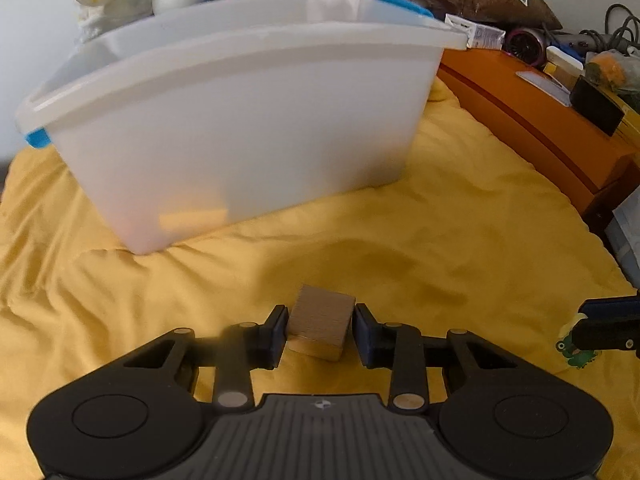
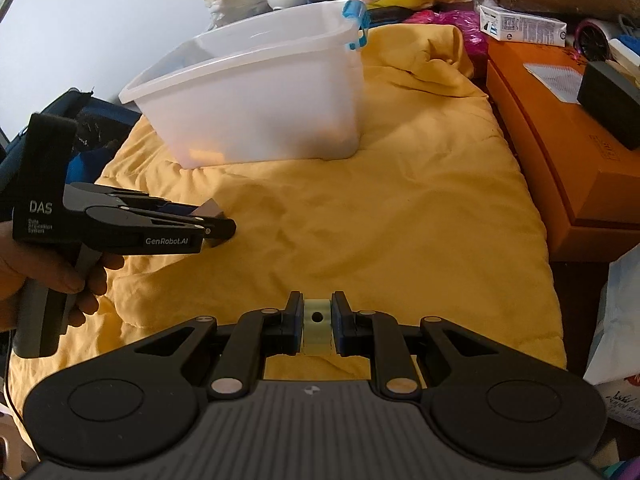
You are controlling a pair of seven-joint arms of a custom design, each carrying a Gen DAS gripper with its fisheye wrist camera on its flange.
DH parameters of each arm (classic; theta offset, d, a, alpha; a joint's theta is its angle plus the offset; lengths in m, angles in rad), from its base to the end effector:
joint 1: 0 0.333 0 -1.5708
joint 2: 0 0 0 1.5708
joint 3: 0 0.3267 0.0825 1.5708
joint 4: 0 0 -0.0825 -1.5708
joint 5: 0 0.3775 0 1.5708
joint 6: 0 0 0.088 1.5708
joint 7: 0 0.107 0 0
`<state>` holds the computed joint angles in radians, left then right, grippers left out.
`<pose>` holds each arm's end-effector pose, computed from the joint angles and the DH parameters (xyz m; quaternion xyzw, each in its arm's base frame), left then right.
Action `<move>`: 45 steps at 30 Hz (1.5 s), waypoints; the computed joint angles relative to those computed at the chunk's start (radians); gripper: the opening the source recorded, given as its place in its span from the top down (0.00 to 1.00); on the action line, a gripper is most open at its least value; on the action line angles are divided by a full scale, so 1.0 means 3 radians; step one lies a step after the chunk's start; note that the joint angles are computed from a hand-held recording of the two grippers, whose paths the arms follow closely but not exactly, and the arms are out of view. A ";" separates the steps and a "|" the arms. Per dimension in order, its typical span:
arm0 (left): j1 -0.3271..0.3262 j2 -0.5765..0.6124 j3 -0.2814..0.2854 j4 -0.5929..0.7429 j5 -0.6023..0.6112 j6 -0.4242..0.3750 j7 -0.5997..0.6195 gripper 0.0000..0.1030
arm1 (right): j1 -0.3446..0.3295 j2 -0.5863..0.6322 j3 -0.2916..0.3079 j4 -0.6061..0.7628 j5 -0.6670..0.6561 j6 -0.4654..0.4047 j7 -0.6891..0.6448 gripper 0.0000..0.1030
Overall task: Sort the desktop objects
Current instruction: 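Grasp the brown wooden block with the left tool while the right tool grasps the small green-yellow piece, then carry the wooden block and green-yellow piece over the white bin, then open both tools to drop the wooden block and piece into the bin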
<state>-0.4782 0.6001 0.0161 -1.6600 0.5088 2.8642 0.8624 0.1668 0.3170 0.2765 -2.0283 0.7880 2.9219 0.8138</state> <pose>0.6360 -0.3492 0.3359 -0.5968 0.7357 -0.2533 0.1959 0.5891 0.2187 0.3609 -0.7930 0.5059 -0.0739 0.3312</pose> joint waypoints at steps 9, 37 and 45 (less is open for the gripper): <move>-0.0101 -0.0507 0.0241 -0.0466 0.0283 0.0140 -0.0649 0.63 | -0.0031 0.0021 0.0102 0.0167 0.0276 0.0041 -0.0206 0.83; 0.0542 -0.0844 -0.0197 0.0056 0.0697 -0.0298 -0.0994 0.63 | 0.0220 0.0609 -0.0023 0.1759 -0.0847 -0.0147 0.0632 0.83; 0.0549 -0.0643 -0.0202 0.0377 0.0432 -0.0426 -0.0634 0.63 | 0.0296 0.0821 -0.0121 0.2164 -0.1158 -0.0462 0.0914 0.83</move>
